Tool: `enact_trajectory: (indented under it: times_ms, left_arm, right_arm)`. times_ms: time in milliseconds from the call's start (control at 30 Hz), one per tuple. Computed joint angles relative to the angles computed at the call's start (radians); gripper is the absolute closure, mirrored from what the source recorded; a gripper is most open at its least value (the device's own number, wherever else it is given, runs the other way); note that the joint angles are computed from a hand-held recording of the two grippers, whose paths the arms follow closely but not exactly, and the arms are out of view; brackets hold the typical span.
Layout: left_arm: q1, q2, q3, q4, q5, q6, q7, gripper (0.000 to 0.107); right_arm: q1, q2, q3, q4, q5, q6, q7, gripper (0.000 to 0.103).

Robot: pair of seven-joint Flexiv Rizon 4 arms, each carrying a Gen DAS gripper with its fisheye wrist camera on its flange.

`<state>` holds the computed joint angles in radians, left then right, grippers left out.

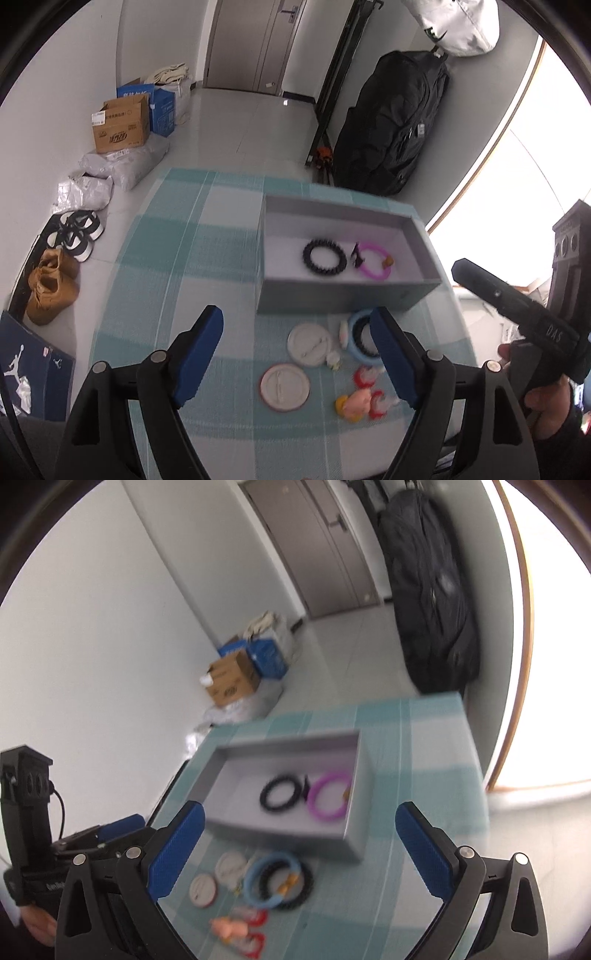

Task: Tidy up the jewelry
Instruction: 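Withdraw both tools from the box and lower the left tool to the red-rimmed badge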

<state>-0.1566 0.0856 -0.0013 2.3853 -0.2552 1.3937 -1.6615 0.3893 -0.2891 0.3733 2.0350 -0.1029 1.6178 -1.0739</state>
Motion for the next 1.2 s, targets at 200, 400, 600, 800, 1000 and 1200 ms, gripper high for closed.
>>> enact_trajectory:
  times_ms: [200, 400, 600, 800, 1000, 1200]
  left_arm:
    - [0.040, 0.015, -0.013, -0.006, 0.149, -0.103, -0.106, 0.028]
    - [0.061, 0.014, -0.018, -0.047, 0.255, -0.232, -0.153, 0.028]
    - [0.051, -0.006, -0.008, -0.058, 0.234, -0.277, -0.126, 0.028]
    - [0.052, -0.025, -0.018, -0.090, 0.308, -0.323, -0.160, 0.028]
    - [0.042, -0.033, -0.021, -0.108, 0.373, -0.330, -0.175, 0.029]
    - [0.029, -0.029, -0.020, -0.102, 0.371, -0.303, -0.159, 0.050]
  right_arm:
    - [0.103, 0.047, -0.114, 0.079, -0.067, 0.023, 0.077, 0.000]
    - [0.074, 0.061, -0.060, 0.097, -0.057, -0.004, 0.069, 0.000]
    - [0.060, 0.069, -0.036, 0.111, -0.038, -0.020, 0.075, 0.000]
    - [0.037, 0.069, -0.002, 0.103, 0.003, -0.029, 0.038, 0.000]
    - [0.042, 0.068, -0.002, 0.100, 0.019, -0.031, 0.028, 0.000]
    - [0.051, 0.067, -0.009, 0.096, 0.020, -0.045, 0.025, 0.000]
